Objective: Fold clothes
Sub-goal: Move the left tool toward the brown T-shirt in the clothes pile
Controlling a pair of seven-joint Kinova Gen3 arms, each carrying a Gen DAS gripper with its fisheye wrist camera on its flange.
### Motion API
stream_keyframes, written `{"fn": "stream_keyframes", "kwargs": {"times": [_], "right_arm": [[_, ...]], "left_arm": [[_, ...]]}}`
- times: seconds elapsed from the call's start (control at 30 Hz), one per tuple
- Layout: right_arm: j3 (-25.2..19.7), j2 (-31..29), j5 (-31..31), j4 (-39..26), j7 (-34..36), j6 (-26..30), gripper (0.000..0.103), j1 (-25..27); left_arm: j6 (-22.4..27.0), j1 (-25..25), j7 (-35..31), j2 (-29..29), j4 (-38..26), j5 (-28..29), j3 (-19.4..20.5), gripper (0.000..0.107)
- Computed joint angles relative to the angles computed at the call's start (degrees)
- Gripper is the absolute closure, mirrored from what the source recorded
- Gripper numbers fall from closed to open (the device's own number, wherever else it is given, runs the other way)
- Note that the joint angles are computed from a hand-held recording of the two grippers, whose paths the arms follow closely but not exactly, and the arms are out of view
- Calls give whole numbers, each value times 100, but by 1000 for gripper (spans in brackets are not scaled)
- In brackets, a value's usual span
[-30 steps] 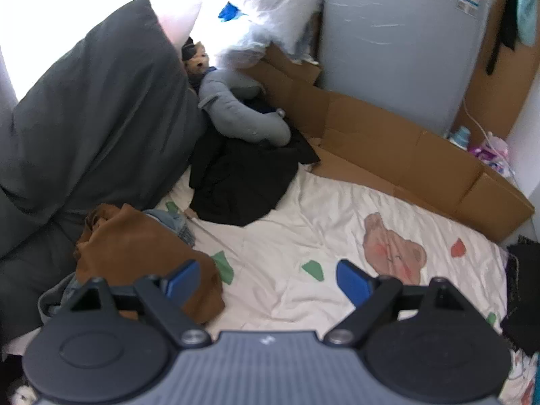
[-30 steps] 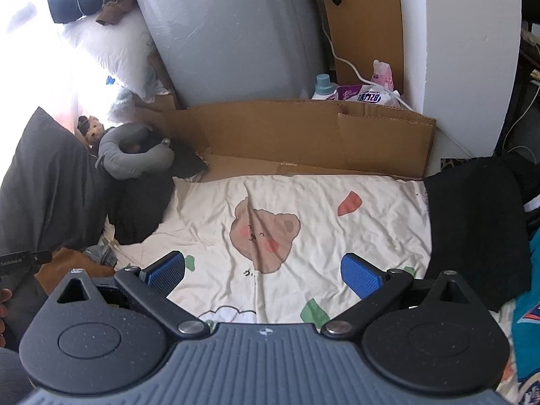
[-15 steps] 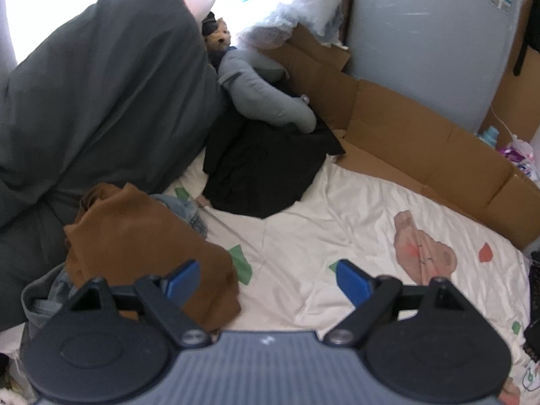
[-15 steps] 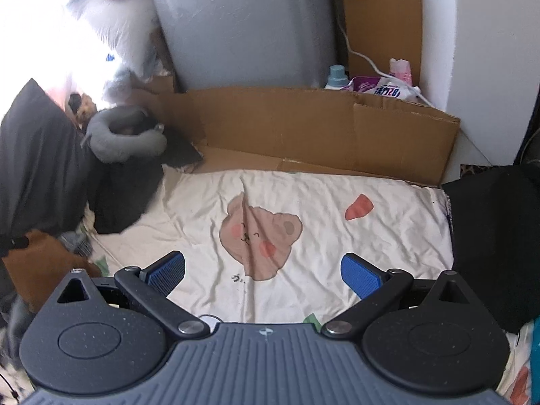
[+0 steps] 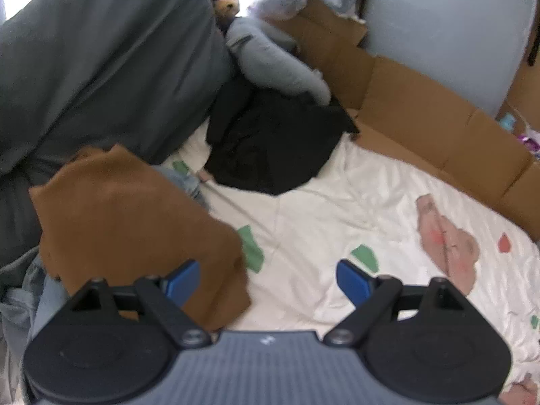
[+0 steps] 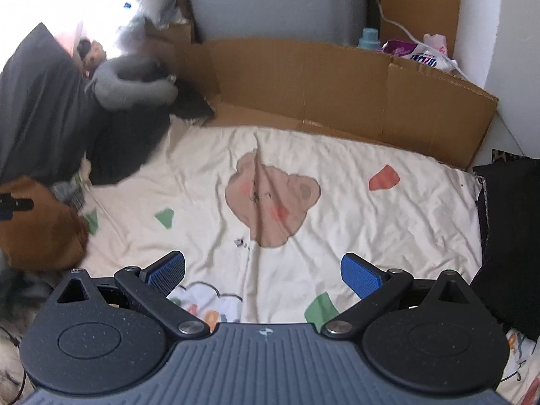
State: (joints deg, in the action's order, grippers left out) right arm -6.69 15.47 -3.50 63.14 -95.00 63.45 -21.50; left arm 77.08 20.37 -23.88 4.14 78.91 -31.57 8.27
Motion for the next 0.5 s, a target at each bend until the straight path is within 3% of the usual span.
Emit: {"fn": "stream_keyframes", "kwargs": {"times": [0.27,0.5], "right_arm": [[-47,255,70,-29,-31,147,3,-213],[-163,469,-209,32,-13,-32,6,-291]], "left_arm": [[-123,-278,33,-21,525,216,-142,18],[-220,-265,446,3,1035,-60,-116,18]]}}
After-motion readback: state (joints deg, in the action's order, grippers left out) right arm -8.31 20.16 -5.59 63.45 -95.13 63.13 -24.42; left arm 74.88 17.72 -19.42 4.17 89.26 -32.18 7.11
